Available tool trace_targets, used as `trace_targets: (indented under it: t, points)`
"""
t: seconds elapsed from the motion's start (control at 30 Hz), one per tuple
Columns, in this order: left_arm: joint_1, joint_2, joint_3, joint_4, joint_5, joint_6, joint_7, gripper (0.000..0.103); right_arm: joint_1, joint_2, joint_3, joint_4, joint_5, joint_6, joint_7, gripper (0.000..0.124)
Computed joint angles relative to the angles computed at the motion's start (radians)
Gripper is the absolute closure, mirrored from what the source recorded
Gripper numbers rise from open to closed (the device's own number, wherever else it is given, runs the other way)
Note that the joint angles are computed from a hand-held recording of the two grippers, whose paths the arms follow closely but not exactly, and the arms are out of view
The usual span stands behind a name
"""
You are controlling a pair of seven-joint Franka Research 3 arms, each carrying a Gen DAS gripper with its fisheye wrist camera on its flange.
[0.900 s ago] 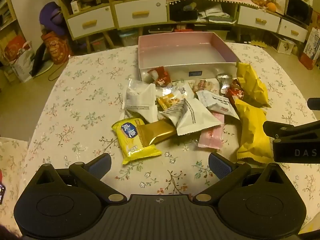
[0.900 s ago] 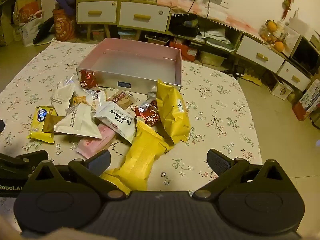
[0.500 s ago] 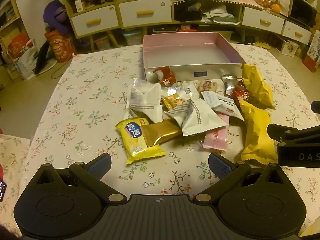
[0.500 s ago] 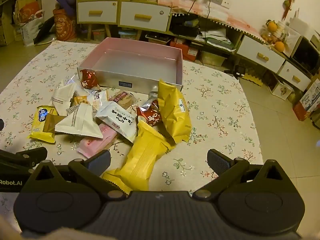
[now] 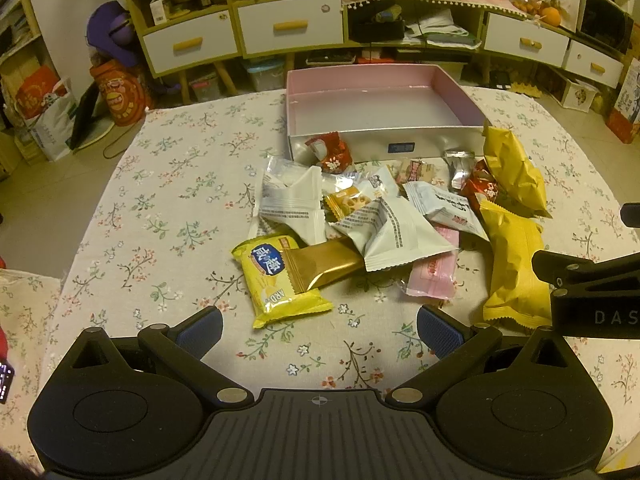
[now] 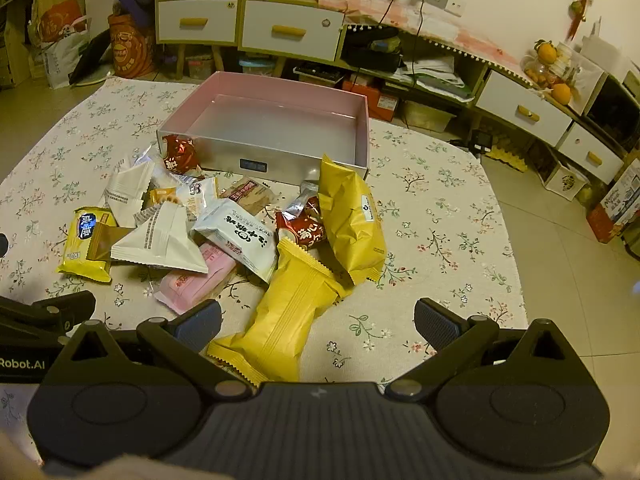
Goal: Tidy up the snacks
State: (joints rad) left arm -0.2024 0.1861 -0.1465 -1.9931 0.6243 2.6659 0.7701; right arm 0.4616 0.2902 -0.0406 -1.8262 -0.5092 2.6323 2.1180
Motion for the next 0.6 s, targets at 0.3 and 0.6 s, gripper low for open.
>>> trace_targets:
  t: [0.3,0.6]
  points:
    - [-0.002,0.000,0.002,-0.001,0.006,-0.002,-0.003,0.000,0.000,0.000,-0.001,-0.001,0.000,0.001,0.000,0.021]
    - [-0.002,-0.001,0.000,-0.001,0.006,-0.005,-0.001,0.000,0.001,0.000,-0.001,0.000,-0.002,0.000,0.001,0.021]
